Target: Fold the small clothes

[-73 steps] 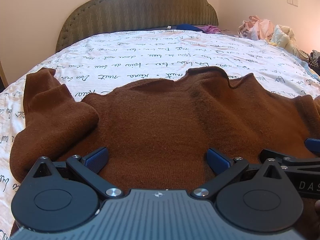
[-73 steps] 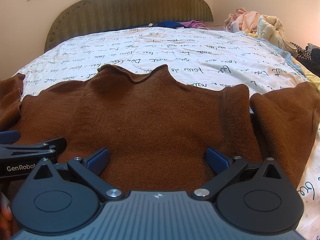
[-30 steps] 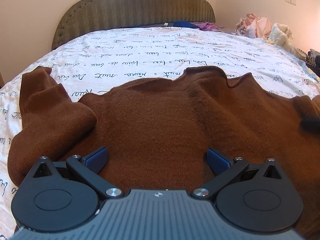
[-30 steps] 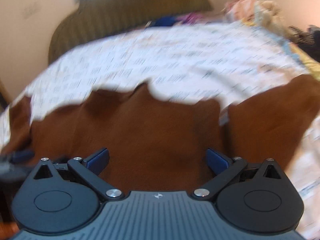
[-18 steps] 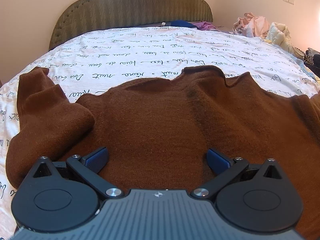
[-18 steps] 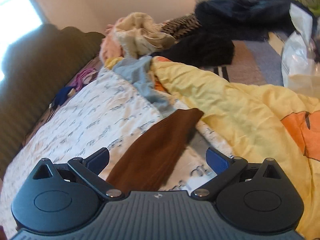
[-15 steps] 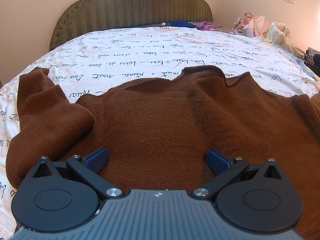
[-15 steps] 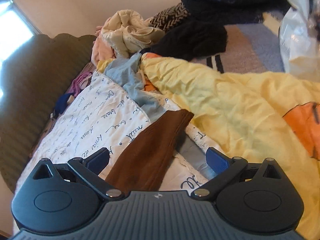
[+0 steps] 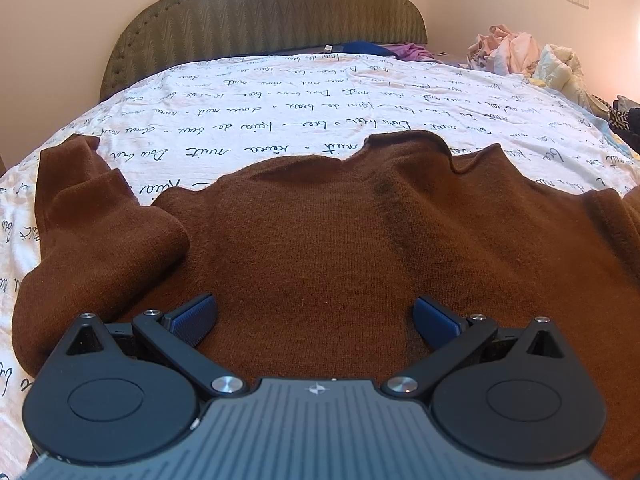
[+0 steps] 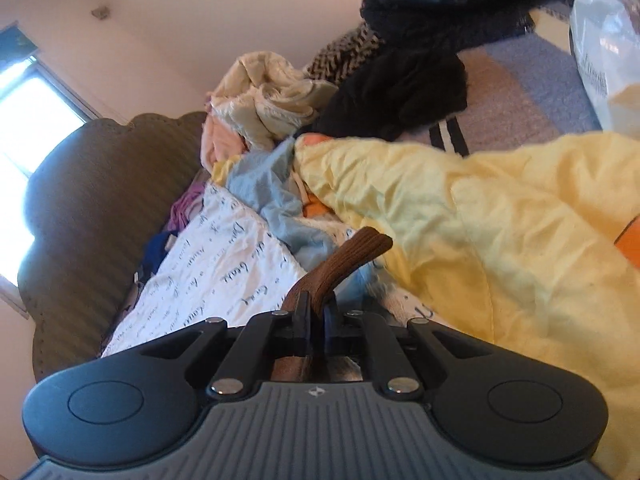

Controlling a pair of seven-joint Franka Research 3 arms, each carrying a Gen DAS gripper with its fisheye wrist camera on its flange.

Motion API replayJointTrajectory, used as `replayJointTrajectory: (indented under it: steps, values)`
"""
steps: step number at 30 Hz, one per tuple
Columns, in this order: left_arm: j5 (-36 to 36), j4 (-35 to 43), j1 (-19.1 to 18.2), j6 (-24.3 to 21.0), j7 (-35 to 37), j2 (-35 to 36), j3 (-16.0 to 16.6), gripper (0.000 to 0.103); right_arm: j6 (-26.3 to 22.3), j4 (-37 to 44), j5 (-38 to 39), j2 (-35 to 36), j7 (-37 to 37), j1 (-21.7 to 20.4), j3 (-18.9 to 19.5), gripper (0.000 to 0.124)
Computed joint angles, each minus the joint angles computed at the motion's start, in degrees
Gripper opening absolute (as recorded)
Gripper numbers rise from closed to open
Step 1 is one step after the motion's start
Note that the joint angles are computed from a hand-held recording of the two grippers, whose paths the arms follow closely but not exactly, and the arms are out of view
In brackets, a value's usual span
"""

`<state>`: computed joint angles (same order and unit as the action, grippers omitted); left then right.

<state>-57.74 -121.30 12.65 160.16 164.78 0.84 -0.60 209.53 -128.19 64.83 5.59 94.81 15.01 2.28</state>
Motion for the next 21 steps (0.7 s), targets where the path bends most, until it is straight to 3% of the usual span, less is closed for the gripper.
replayJointTrajectory:
  steps: [1,4,5,8,10,14,17,21]
  values:
    - [0.3,0.2,0.0,-0.4,-0.3,0.1,0.0,0.103,2.7,-0.7,-1.5,-0.4,0.5,0.2,0.1,0.006]
    - [1.1,0.4,0.1,-0.8,-0.8,0.2,0.0,0.103,4.5,-1.5,-2.8,-2.1,-0.5,-0.2,0.0,0.006]
    - [1.1,0.5,0.2,-0.9,-0.8,0.3,0.0,0.103,4.4,-0.9,-1.2,-2.6,-3.2,0.1,-0.1,0.005]
    - [1.2,0.9,0.4,-1.8,-0.9,0.5,0.0,0.103,3.2,-3.9,-8.6,-5.9,2.0,-0.6,0.5,0.005]
    - [1.9,1.3,0.6,-2.6,-1.7,0.7,0.0,0.103,4.3,-3.5,-9.2,-6.9,-1.6,0.4,1.8,0.005]
    - [4.1,2.6,1.3,-6.0,-3.9,0.9,0.3,0.103,4.7,-4.1,-17.6,-7.0,4.9,2.9,3.6,0.004]
    - [3.7,6.1,3.0,-15.2,-5.7,1.8,1.2,0.103,4.2,-2.1,-23.6,-4.4,8.3,6.1,5.8,0.004]
    - [6.1,14.2,6.4,-31.0,-14.3,5.4,2.2,0.103,3.9,3.4,-34.2,2.4,17.1,10.4,8.8,0.004]
